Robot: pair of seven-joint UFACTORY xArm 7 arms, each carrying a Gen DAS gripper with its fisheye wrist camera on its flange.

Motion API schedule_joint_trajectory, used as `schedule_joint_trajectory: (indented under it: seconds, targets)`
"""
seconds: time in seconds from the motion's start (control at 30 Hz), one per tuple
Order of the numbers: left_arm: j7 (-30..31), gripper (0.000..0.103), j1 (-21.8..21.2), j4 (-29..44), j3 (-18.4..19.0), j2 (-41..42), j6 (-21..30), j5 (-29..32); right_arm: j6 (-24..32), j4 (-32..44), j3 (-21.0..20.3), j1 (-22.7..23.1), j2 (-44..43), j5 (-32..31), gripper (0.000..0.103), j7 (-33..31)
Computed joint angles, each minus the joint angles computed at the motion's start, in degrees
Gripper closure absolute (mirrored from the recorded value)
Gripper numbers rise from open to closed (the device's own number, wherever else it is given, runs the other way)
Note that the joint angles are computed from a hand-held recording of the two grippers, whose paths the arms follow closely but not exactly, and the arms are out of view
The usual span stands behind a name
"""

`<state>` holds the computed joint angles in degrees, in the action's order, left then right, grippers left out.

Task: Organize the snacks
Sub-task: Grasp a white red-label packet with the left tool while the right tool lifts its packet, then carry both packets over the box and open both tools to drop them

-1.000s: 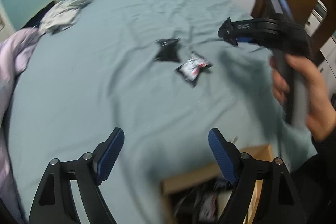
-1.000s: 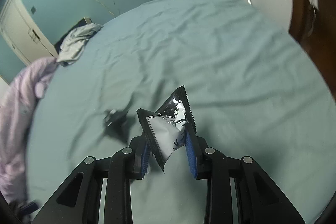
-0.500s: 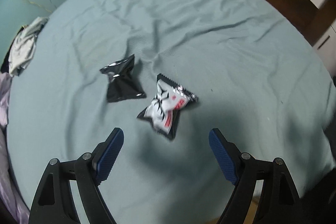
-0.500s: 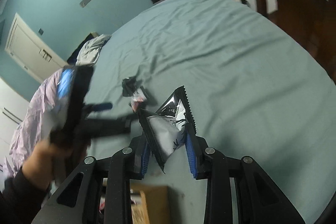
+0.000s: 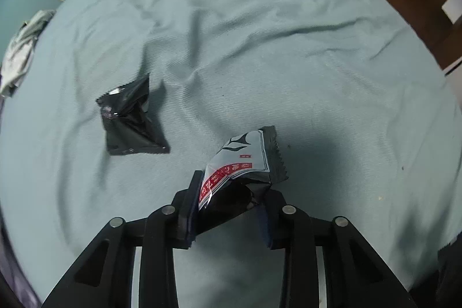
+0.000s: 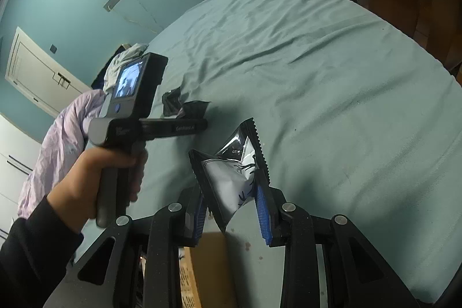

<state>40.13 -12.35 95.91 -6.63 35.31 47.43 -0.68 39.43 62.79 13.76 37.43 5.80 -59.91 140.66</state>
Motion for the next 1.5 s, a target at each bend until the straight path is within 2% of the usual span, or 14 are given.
schedule_joint_trajectory:
  seconds: [0.13, 0.27, 0.33, 0.43, 0.57, 0.67, 0.77, 0.87, 0.97, 1.03, 1.17, 1.37, 1.43, 1.5]
  targets:
    - [0.1, 0.072, 0.7, -4.2, 0.2, -3.8, 0.2, 0.0, 1.0, 2.1, -0.3, 0.0, 1.7, 2.2, 0.075, -2.2]
    - [2.9, 0.072, 3.7, -11.7, -0.1, -10.9, -1.7, -2.3, 3.9, 4.8, -0.4, 1.4, 3.2, 2.7, 0.075, -4.1]
    - [5.4, 0.072, 5.8, -15.5, 0.0, -15.1, -3.0, -4.6, 5.0, 6.2, -0.6, 2.1, 3.9, 3.4, 0.075, -5.7]
    - [13.4, 0.072, 10.1, -22.1, -0.1, -22.6, -5.9, -11.3, 6.7, 7.2, -0.8, 3.3, 4.2, 4.1, 0.075, -7.2]
    - [20.8, 0.072, 13.0, -26.3, 2.8, -29.7, -4.5, -16.5, 10.2, 9.3, -0.6, 4.9, 4.7, 4.3, 0.075, -9.0]
    - [27.9, 0.072, 14.8, -30.7, 5.8, -35.4, -3.6, -20.7, 10.1, 9.8, -0.5, 5.6, 4.7, 4.1, 0.075, -10.2]
    - [35.2, 0.072, 15.9, -36.4, 9.0, -40.9, -3.3, -23.7, 11.6, 11.5, 0.0, 6.8, 5.0, 3.5, 0.075, -14.2]
    - [37.3, 0.072, 16.0, -39.3, 11.3, -44.0, -1.2, -25.8, 15.1, 14.2, 0.6, 9.1, 6.3, 2.4, 0.075, -17.9]
    - [39.3, 0.072, 15.3, -40.7, 12.6, -45.6, 1.9, -28.4, 13.3, 14.5, 0.6, 10.6, 6.7, 1.4, 0.074, -18.4]
    - [40.4, 0.072, 14.4, -42.5, 12.1, -46.8, 1.5, -28.0, 12.6, 14.9, 0.6, 11.4, 7.0, 0.9, 0.074, -19.5]
    - [40.5, 0.071, 13.1, -45.0, 11.3, -47.2, 2.2, -25.0, 16.3, 18.4, 0.1, 12.9, 9.6, 2.3, 0.074, -25.1]
    - [37.8, 0.069, 12.5, -47.2, 10.0, -44.8, -2.3, -19.8, 14.7, 21.4, -2.0, 12.9, 12.4, 6.0, 0.074, -28.5]
    - [38.3, 0.060, 12.2, -48.6, 9.8, -44.8, -5.0, -19.0, 14.4, 22.5, -2.6, 13.2, 13.1, 6.7, 0.074, -29.6]
    - [39.1, 0.054, 11.9, -48.5, 10.3, -44.9, -5.1, -20.1, 14.1, 23.2, -3.2, 13.4, 13.5, 7.3, 0.074, -30.4]
